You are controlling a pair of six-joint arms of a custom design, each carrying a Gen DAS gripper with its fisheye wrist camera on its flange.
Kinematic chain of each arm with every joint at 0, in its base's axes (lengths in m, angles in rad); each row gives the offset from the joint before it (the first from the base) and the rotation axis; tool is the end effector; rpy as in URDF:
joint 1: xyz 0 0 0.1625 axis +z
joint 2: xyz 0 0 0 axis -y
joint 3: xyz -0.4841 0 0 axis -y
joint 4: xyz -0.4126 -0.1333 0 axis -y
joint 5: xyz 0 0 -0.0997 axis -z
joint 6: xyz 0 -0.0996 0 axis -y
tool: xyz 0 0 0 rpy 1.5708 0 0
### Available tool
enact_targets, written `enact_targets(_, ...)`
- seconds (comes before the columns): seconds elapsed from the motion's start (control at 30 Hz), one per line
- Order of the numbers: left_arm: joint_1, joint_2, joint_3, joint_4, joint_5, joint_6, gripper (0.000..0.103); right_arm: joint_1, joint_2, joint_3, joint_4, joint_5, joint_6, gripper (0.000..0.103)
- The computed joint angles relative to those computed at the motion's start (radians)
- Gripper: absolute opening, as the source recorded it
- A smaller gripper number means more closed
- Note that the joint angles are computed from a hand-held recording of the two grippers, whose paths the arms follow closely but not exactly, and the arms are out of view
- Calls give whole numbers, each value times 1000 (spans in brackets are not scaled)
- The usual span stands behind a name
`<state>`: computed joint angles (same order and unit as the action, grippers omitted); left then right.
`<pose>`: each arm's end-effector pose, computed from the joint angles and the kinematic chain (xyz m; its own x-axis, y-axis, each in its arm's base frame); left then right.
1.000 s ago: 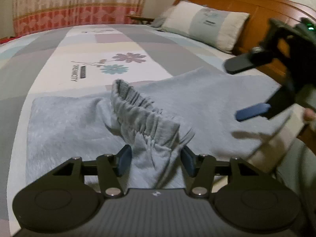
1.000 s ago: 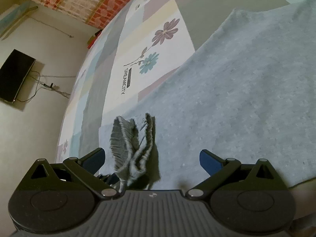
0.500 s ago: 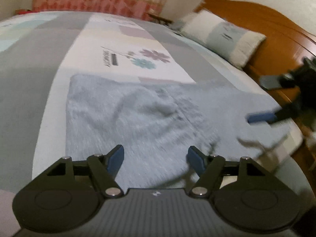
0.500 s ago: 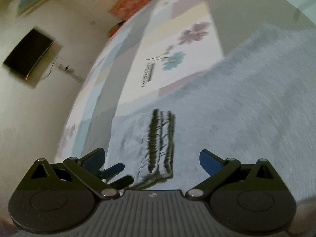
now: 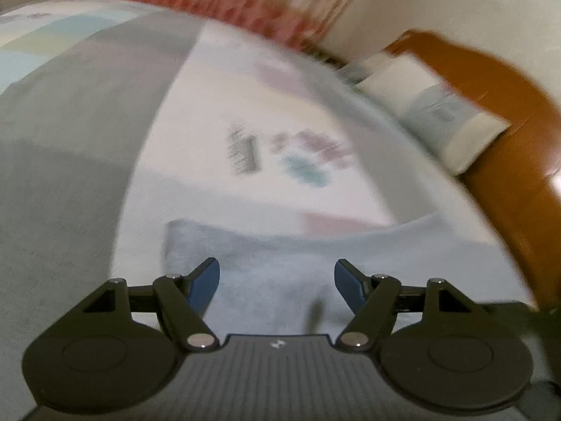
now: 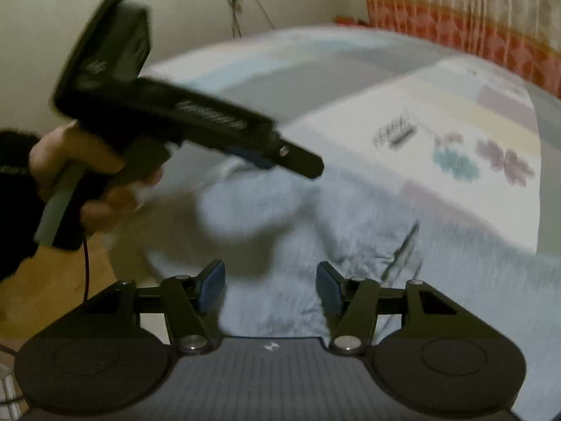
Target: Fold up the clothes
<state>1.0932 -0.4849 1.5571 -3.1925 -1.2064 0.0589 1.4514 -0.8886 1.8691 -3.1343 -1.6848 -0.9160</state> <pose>-0.1991 -0.7519 -0.0015 -0.8907 0.3083 -0.3341 0.4452 0.7405 -0.5035 0.0410 -0.6823 0.1678 -0.6751 -0.5475 0.4945 -0.7159 0.6480 -0.2600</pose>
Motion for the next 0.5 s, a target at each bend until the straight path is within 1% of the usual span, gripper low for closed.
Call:
enact_targets(0.07, 1, 17, -3, -54, 5, 36, 72, -24, -13, 39, -31, 44, -3, 61)
enact_targets(0.13, -8, 21, -13, -58, 27, 49, 71, -32, -22, 61, -57, 66, 4, 62)
enact_targets(0.2, -16, 21, -23, -54, 49, 51, 70, -28, -20, 62, -66, 56, 19, 62)
enact_targets(0.3, -24, -1, 2, -62, 38, 74, 72, -12, -22, 63, -78, 35, 20, 62)
enact_targets(0.33, -25, -8, 19, -76, 41, 87, 74, -11, -27, 72, -94, 40, 9, 64)
enact_targets(0.4, -16, -3, 11, -44, 64, 71, 74, -12, -31, 80, -112, 44, 1, 71)
enact_targets(0.43, -12, 0, 6, -26, 76, 60, 73, -11, -29, 74, -104, 35, 9, 74)
enact_targets(0.5, -12, -3, 15, -42, 68, 58, 73, -12, -29, 64, -95, 24, 22, 74)
